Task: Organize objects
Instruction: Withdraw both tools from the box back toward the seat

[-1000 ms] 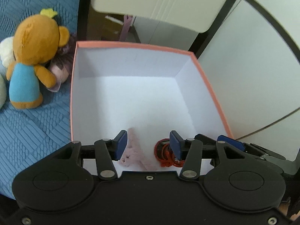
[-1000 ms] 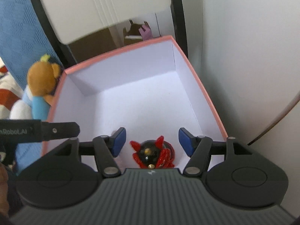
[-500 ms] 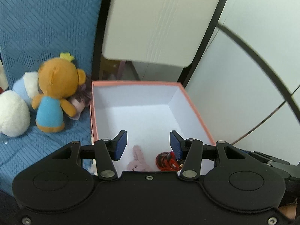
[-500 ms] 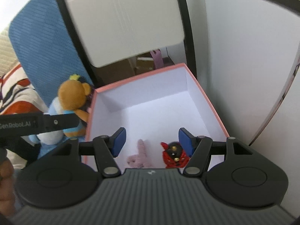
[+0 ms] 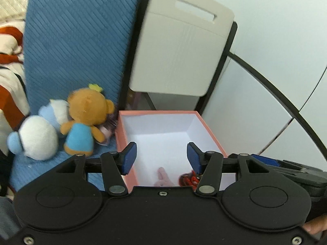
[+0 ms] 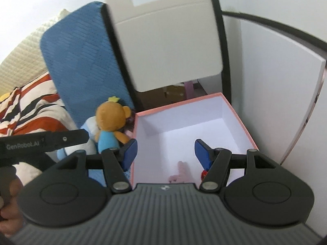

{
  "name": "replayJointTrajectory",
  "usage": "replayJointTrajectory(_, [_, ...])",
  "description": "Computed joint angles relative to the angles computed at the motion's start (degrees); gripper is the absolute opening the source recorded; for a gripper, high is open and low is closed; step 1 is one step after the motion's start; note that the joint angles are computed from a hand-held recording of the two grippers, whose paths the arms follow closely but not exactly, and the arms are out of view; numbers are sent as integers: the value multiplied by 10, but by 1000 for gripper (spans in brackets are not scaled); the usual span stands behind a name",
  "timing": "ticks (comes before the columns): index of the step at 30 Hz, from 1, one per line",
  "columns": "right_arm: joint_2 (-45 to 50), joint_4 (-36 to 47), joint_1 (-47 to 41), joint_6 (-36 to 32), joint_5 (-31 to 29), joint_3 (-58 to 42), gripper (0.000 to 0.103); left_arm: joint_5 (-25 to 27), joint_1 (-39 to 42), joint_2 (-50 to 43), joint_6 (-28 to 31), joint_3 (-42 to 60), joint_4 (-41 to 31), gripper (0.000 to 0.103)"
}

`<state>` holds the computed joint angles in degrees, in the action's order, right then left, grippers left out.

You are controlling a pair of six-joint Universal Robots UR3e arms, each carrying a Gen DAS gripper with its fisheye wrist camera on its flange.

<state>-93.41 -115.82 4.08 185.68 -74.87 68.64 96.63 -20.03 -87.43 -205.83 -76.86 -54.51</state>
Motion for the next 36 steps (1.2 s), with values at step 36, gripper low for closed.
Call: replayJointTrajectory(36, [17, -208, 266, 92, -163, 124, 64, -161, 299, 474, 127, -352, -76, 64])
